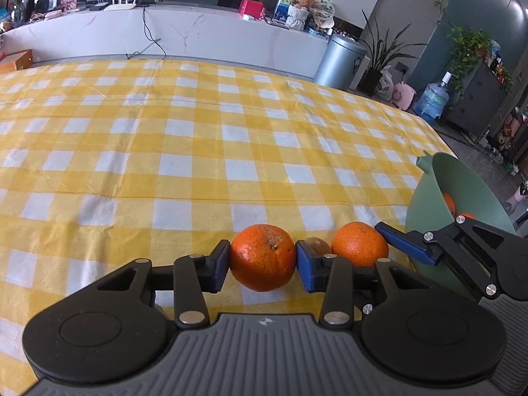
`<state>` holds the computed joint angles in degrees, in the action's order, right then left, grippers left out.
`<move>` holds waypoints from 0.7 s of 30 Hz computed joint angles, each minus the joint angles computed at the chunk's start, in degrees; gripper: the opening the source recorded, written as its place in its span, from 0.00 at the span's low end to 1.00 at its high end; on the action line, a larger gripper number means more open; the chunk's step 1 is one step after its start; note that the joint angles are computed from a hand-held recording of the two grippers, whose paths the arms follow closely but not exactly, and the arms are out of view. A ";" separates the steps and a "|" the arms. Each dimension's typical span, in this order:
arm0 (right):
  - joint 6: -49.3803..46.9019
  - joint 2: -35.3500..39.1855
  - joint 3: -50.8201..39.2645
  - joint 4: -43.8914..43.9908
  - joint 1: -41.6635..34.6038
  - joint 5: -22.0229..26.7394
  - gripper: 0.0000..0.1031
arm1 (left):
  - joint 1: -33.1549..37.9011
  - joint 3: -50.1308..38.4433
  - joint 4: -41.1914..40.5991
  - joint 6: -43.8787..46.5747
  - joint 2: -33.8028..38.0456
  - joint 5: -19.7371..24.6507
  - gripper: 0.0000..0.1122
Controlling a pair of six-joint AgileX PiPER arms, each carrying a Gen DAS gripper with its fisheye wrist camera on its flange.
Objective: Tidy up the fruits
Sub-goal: 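Close the left tool on an orange while the right tool grasps the other orange, then carry both oranges over the green colander and lower them inside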
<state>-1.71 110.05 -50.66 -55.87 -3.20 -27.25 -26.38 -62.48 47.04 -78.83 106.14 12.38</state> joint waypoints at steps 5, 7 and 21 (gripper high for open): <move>2.11 -1.86 1.59 -1.78 -1.19 -1.11 0.36 | -2.75 1.43 8.51 -9.93 -1.99 3.82 0.42; 2.42 -3.00 2.73 -2.71 -1.84 -1.98 0.36 | -4.20 2.47 13.11 -15.48 -3.09 5.34 0.42; 20.17 -11.95 6.10 -18.60 -8.72 -6.70 0.36 | -13.13 2.48 17.06 -23.59 -8.83 17.34 0.42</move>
